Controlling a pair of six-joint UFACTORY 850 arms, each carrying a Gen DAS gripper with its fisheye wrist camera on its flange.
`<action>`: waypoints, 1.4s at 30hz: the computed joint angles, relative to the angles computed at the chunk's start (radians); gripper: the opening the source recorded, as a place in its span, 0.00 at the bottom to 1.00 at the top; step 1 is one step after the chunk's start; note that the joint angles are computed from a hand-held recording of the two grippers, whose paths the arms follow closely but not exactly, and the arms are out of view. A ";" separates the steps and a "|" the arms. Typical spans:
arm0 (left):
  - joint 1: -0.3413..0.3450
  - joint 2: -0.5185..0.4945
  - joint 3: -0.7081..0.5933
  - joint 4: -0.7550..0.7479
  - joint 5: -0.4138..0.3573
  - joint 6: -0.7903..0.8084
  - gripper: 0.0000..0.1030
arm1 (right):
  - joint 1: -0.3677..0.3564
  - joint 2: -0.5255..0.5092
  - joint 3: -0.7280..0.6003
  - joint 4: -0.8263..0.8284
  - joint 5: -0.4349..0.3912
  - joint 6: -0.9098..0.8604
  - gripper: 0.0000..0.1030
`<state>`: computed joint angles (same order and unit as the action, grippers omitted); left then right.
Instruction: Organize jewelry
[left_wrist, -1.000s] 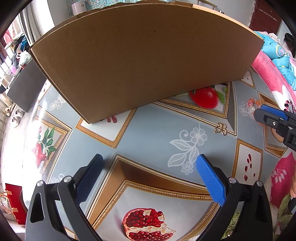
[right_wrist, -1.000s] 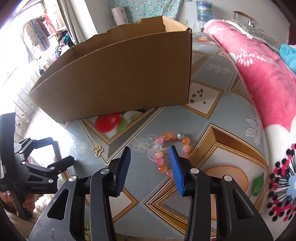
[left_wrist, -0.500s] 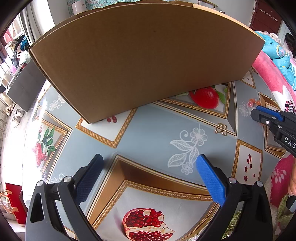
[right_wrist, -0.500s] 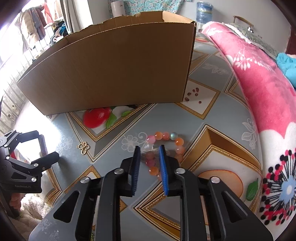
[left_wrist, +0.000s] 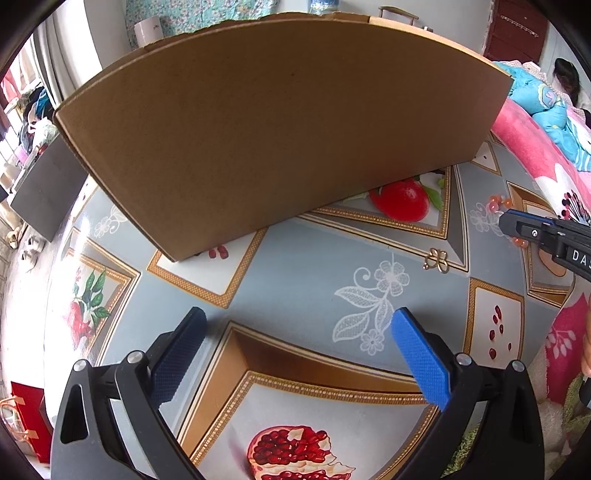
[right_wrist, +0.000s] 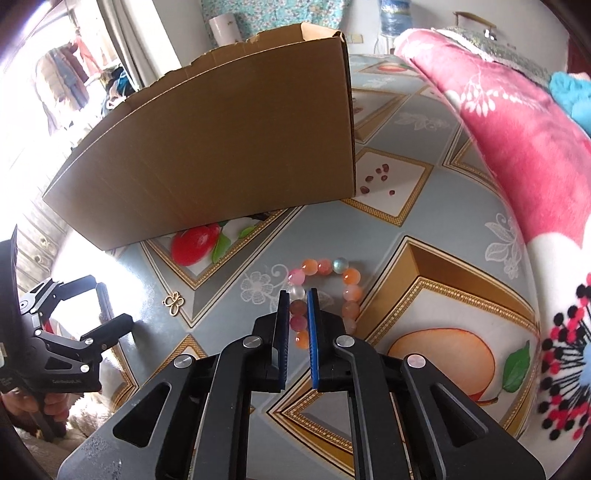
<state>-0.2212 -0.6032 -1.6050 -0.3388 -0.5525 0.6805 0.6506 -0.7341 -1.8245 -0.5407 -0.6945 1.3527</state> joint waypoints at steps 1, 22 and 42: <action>0.001 0.014 0.019 -0.053 0.021 0.057 0.96 | -0.001 -0.001 -0.001 -0.001 0.002 0.000 0.07; -0.027 -0.007 -0.023 -0.368 -0.160 0.637 0.32 | -0.026 0.095 0.172 -0.048 0.182 0.065 0.07; -0.046 -0.021 -0.036 -0.297 -0.167 0.687 0.14 | -0.029 0.113 0.198 -0.062 0.199 0.080 0.07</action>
